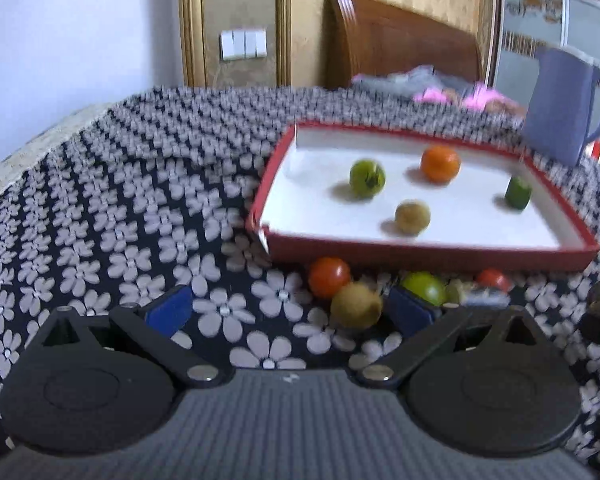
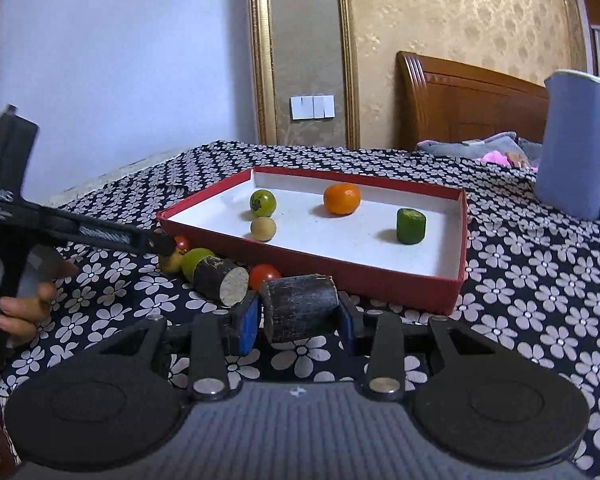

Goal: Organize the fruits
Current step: 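Grasp the brown round fruit with the left tool while the right tool holds the dark piece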

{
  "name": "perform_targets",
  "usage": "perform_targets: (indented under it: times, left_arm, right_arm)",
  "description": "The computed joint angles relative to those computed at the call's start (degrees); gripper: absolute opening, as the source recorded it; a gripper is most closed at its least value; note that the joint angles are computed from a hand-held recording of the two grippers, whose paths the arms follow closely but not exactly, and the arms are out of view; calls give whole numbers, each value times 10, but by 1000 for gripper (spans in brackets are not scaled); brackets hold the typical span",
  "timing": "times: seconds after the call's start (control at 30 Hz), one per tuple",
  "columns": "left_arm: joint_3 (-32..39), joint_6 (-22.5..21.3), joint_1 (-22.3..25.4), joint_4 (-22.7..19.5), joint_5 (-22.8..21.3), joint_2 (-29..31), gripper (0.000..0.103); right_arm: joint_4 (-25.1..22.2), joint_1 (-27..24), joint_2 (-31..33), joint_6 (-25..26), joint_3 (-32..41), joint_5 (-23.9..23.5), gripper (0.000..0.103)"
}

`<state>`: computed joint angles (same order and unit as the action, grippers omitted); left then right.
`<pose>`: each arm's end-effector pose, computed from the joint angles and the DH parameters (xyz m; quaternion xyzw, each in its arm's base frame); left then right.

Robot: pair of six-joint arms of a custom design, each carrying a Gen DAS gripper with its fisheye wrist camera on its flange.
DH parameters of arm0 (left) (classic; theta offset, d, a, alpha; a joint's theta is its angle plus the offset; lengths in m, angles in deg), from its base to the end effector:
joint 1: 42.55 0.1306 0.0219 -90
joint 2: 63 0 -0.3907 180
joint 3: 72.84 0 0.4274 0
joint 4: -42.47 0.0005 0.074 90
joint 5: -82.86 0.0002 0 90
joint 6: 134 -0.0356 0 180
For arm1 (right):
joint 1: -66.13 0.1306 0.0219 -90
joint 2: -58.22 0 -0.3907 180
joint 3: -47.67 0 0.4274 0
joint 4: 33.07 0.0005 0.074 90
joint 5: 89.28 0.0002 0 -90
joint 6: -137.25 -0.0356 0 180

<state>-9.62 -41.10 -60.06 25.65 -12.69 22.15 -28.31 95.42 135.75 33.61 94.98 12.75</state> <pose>0.4496 -0.1388 0.2916 0.0937 0.8959 -0.0336 0.4329 0.3571 0.1912 0.2500 -0.0591 0.8407 0.1118 0.5266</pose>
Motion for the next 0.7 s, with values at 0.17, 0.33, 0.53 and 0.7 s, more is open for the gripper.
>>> perform_targets:
  times: [0.17, 0.33, 0.53, 0.7]
  left_arm:
    - [-18, -2, 18, -2, 2, -16, 103]
    - [-48, -8, 38, 44, -84, -47, 103]
    - [-43, -63, 50, 42, 16, -48, 103]
    - [-33, -110, 25, 61, 0, -20, 88]
  right_arm:
    - [13, 4, 3, -3, -3, -1, 39]
    - [26, 8, -1, -8, -10, 0, 39]
    - [26, 10, 3, -15, -8, 2, 39]
    - [25, 9, 5, -20, -8, 1, 39]
